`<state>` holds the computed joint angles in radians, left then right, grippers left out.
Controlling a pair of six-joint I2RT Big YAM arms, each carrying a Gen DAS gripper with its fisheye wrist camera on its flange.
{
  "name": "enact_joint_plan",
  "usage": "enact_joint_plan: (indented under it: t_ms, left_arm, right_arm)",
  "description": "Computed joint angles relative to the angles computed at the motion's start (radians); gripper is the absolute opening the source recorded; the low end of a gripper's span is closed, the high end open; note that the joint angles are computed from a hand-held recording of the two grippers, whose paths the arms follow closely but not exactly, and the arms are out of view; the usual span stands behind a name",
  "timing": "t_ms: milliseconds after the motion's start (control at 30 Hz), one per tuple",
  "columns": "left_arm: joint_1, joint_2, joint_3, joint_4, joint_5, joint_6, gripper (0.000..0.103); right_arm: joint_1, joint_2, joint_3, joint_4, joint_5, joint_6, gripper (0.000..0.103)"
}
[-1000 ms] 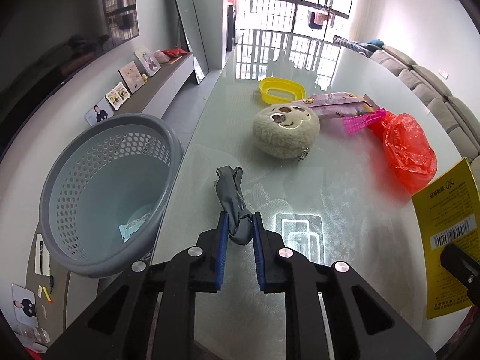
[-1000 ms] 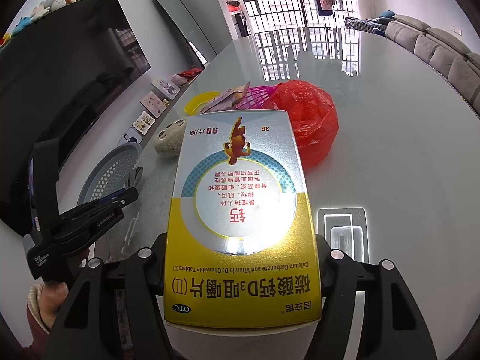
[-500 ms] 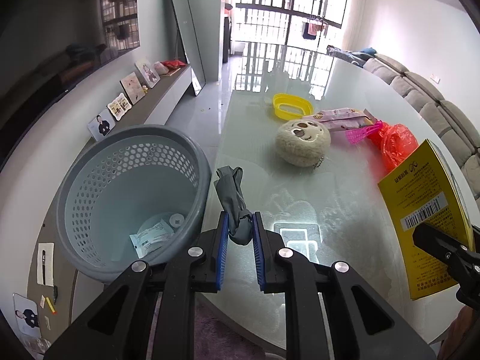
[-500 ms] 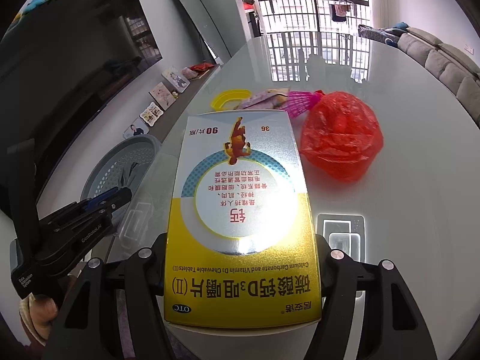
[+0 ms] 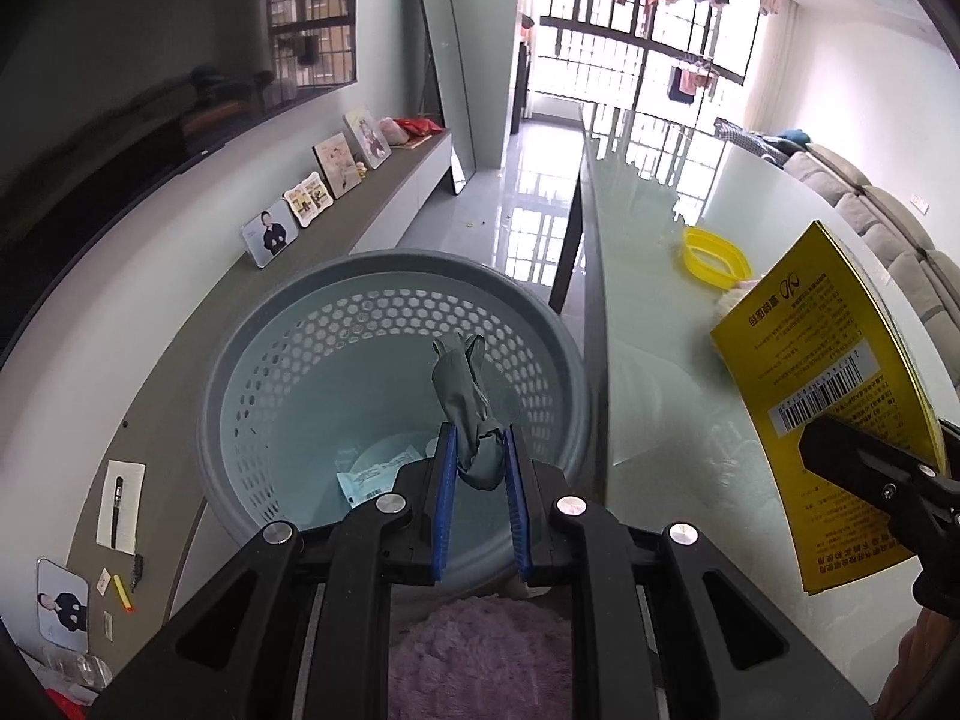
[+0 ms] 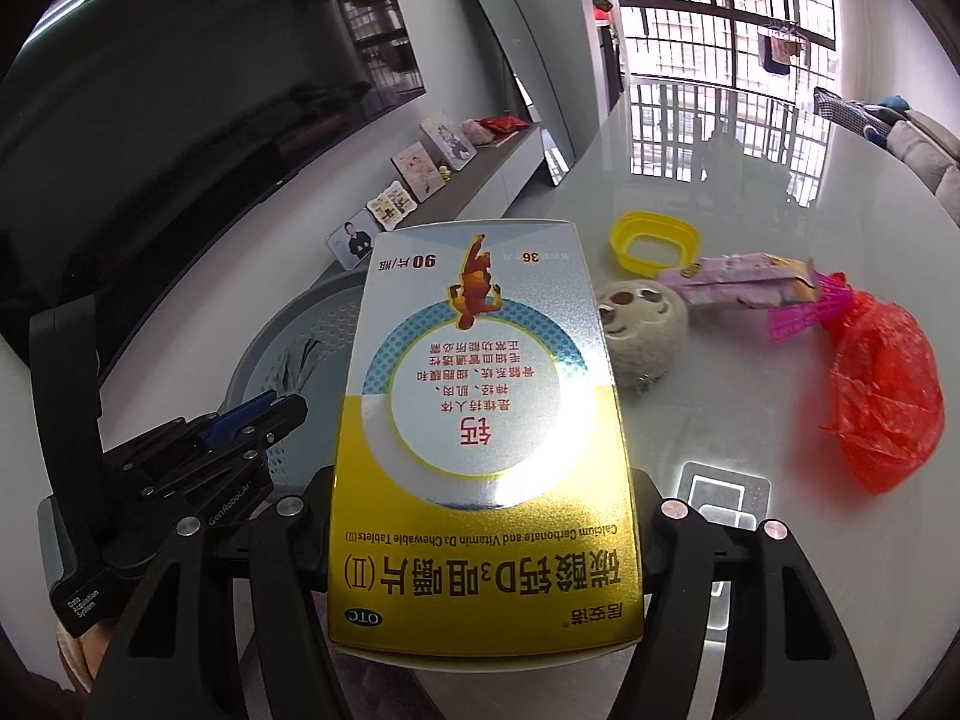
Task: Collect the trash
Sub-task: 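Carry the gray cloth and yellow box over the gray basket with both tools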
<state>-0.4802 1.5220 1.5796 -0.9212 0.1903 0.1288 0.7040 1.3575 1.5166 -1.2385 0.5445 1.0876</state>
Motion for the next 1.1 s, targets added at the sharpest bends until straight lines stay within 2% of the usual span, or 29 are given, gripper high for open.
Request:
enact_joint_plan:
  t_ms: [300,500,767,1100]
  left_arm:
    - [0.068,0.074,0.075,-0.005,-0.035,-0.016,0.016]
    - [0.088,0.128,0.123,-0.011,-0.056,-0.015,0.016]
    - [0.099,0.169,0.154,-0.02,-0.089,-0.039,0.016]
    - [0.096,0.183,0.16,-0.046,-0.116,-0.066,0.017]
  right_arm:
    - [-0.086,0.131,0.094,0.116,-0.116,-0.185,0.064]
    - [-0.128,0.221,0.171,0.157,-0.182,-0.264,0.064]
    - [-0.156,0.289,0.224,0.178,-0.248,-0.322,0.064]
    - [-0.163,0.319,0.236,0.164,-0.261,-0.341,0.064]
